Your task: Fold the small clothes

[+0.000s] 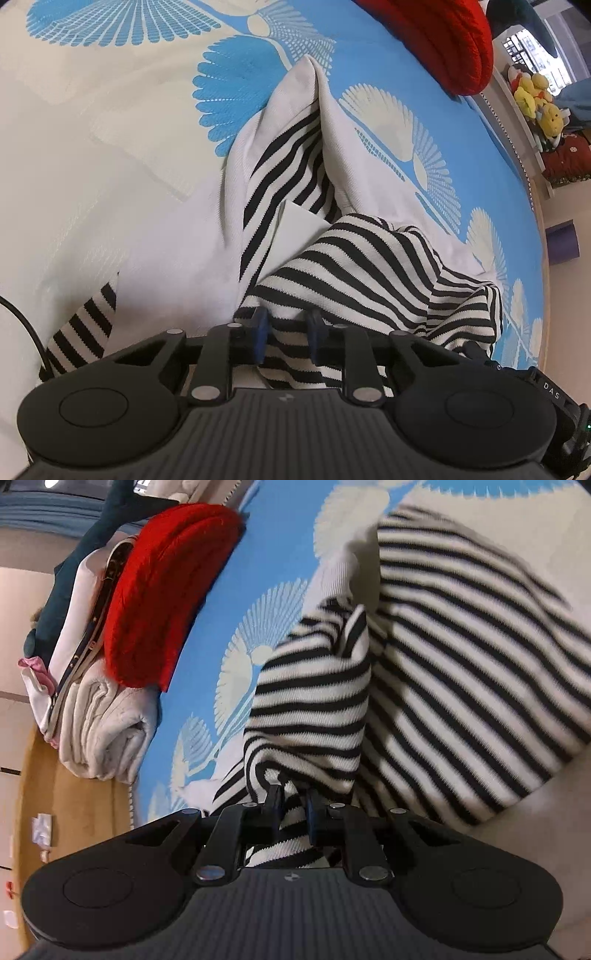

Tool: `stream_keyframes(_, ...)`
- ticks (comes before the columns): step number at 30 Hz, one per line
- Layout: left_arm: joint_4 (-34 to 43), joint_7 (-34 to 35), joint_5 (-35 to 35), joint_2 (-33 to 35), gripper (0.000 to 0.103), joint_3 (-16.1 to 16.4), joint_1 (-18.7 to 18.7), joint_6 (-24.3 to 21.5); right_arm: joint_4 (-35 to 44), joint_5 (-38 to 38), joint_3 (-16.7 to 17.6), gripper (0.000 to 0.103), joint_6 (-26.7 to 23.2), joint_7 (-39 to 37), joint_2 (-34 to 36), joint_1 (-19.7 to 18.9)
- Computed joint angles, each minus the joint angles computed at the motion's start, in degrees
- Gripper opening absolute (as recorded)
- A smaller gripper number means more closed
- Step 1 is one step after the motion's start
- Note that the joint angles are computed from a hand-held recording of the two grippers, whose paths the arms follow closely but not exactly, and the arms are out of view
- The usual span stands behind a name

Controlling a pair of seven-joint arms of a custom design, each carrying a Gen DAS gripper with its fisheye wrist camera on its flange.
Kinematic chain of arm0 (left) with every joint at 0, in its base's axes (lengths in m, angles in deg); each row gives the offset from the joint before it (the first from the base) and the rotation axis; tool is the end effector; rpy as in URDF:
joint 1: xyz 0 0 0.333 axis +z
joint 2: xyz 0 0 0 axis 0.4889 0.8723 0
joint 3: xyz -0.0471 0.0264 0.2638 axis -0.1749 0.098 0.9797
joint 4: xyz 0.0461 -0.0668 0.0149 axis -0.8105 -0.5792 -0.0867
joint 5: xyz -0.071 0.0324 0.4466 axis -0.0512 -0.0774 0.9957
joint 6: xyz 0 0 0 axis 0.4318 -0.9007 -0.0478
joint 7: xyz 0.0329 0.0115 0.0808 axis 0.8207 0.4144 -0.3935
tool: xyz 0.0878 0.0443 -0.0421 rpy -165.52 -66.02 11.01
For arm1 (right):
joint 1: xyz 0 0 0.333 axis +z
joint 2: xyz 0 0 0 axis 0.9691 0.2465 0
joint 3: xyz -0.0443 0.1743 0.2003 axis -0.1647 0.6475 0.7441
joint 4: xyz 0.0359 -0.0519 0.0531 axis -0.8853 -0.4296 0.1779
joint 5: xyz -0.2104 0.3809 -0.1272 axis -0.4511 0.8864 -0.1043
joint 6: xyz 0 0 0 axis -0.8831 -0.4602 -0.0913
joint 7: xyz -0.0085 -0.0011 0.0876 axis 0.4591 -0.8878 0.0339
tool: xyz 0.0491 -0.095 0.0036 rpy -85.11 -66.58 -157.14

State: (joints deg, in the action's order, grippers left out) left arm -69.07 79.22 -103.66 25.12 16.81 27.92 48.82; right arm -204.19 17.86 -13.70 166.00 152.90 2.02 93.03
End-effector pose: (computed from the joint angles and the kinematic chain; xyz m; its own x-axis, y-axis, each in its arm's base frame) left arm 0.6946 -0.1418 0.5490 0.0044 -0.8867 0.4623 -0.9774 -0.1016 -0.1856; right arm 0.4517 0.1544 0.5300 -0.5241 -0.3184 -0.7899 -0.3938 0.9130 -0.1067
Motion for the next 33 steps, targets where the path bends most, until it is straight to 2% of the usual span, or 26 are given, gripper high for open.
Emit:
stream_keyframes(2,-0.27,-0.04,-0.91,-0.09,0.024,-0.02,0.21,0.41,-0.54,1.18,-0.63,0.028,0.88,0.15,0.01,0.99)
stream_keyframes(3,-0.31,-0.14,-1.34,-0.10,0.024,0.00,0.33,0.58,-0.99,1.86,-0.98,0.030,2.85,0.21,0.15,1.52)
stream_keyframes(4,-0.37,-0.13,-1.55,-0.13,0.024,0.01,0.39,0.81,-1.24,2.17,-1.65,0.031,6.04,-0.59,0.56,2.12)
stream_keyframes(5,-0.75,0.00,-1.91,-0.39,0.021,0.01,0.48,1.39,-1.33,2.31,-3.60,0.038,9.87,-3.19,1.15,3.64)
stream_keyframes(6,-1.38,0.01,-2.39,-0.83,0.009,0.04,0.59,2.38,-0.27,2.19,-4.57,0.048,13.01,-4.96,2.76,4.65)
stream_keyframes(7,-2.24,-0.06,-3.03,-1.46,0.002,0.10,0.72,3.76,-0.41,2.03,-4.93,0.051,15.96,-6.00,2.99,5.07)
stream_keyframes(8,-2.99,0.16,-3.80,-2.02,0.001,0.11,0.86,5.15,-0.72,1.76,-3.85,0.054,18.55,-5.55,2.91,3.95)
stream_keyframes(10,-4.87,0.22,-5.11,-3.34,0.000,0.24,1.03,8.82,-1.25,1.49,-0.01,0.054,19.40,-2.36,2.24,-0.36)
stream_keyframes(12,-5.77,-0.52,-4.99,-3.97,0.000,0.46,0.96,10.90,-2.09,0.97,4.61,0.053,15.59,2.32,-0.05,-5.54)
stream_keyframes(13,-5.97,-0.98,-5.13,-4.06,0.000,0.53,0.98,11.30,-1.52,-0.01,6.89,0.052,10.46,4.68,-1.45,-8.02)
stream_keyframes(16,-6.07,-1.83,-5.95,-4.00,0.000,0.52,1.07,11.38,1.10,-5.59,14.11,0.052,-8.91,12.75,-5.83,-14.59)
stream_keyframes(19,-5.52,-2.15,-5.54,-3.59,0.000,0.38,0.85,11.02,3.28,-7.76,16.53,0.052,-18.91,20.35,-6.51,-15.39)
stream_keyframes(21,-5.47,-2.18,-5.64,-3.49,0.000,0.32,0.82,10.90,3.77,-8.61,16.74,0.051,-20.77,23.64,-5.39,-14.67)
stream_keyframes(23,-5.65,-2.18,-5.68,-3.58,0.000,0.26,0.77,10.74,1.66,-7.96,14.78,0.051,-15.02,25.41,-4.15,-12.39)
stream_keyframes(26,-5.76,-1.41,-6.36,-3.63,0.000,0.21,0.91,10.27,-1.76,-6.27,10.21,0.051,-1.65,27.51,-1.19,-9.14)
stream_keyframes(29,-5.95,-1.32,-6.45,-3.69,0.000,0.26,0.92,10.09,-3.14,-7.36,9.96,0.051,5.91,32.27,0.89,-9.94)
stream_keyframes(31,-5.72,-1.39,-6.45,-3.49,0.000,0.29,0.93,9.88,-2.95,-9.39,11.01,0.035,6.97,34.26,1.49,-11.80)
stream_keyframes(33,-5.50,-1.29,-6.54,-3.35,0.000,0.27,0.96,9.75,-2.95,-10.86,9.89,0.007,8.36,33.43,1.28,-11.22)
